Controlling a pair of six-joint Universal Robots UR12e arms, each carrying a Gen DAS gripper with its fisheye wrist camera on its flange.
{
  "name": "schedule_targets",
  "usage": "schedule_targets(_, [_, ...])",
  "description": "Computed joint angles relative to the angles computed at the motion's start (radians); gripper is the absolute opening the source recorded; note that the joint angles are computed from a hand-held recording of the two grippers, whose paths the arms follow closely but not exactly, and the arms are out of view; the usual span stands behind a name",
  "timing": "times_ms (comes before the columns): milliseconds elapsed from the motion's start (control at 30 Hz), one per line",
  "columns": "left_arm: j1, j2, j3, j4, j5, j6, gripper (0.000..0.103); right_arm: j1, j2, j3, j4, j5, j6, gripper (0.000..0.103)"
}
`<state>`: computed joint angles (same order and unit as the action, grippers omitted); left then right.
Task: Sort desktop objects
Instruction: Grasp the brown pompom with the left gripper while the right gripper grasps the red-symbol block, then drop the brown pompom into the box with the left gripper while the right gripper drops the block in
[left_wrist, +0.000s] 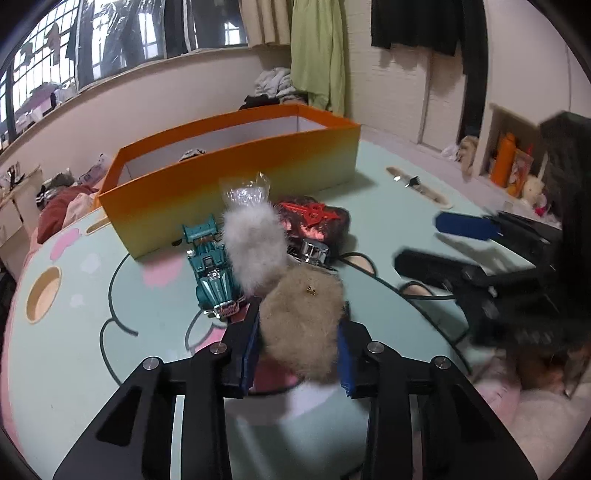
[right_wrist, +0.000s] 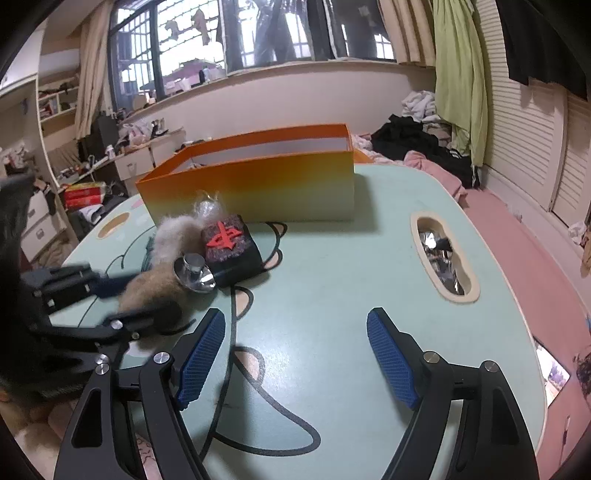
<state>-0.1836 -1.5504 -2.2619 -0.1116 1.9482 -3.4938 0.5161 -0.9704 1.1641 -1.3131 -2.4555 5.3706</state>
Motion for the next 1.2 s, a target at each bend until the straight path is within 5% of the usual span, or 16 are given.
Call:
schedule_targets(100, [-0.006,0.029,-0.030,0.057,-0.024,0.013,0.035,-0.004,-0.012,0.002,-0.002,-0.028,-0.008,0.076])
schedule_targets(267, [-0.020,0.064,-0.054,0.099,0.011,0.022,0.035,-0.043,-0.085,0.131,-0.322,-0.008,-0.185,0.068])
schedule_targets(367, [-0.013,0.079,-0.058,0.101,0.022,0.009,0.035,-0.067,-0.090,0.142,-0.388,0.015,-0.272,0.065])
schedule_targets(500, [-0.009,0.082,-0.062,0.109,0.021,0.004,0.035,-0.103,-0.078,0.114,-0.371,0.105,-0.350,0.059])
schedule_targets(567, [-0.008,0.077,-0.061,0.105,0.021,0.001,0.035,-0.117,-0.075,0.115,-0.373,0.149,-0.367,0.041])
schedule_targets(633, [-0.009,0.075,-0.061,0.105,0.016,-0.001,0.035,-0.117,-0.069,0.102,-0.331,0.145,-0.352,0.039])
schedule_targets(767, [-0.012,0.072,-0.063,0.114,0.025,-0.004,0.035,-0.101,-0.087,0.145,-0.409,0.106,-0.341,0.039])
schedule_targets(1200, [0.027,0.074,-0.030,0.167,0.088,0.017,0.035,-0.063,-0.100,0.078,-0.163,-0.071,-0.134,0.039])
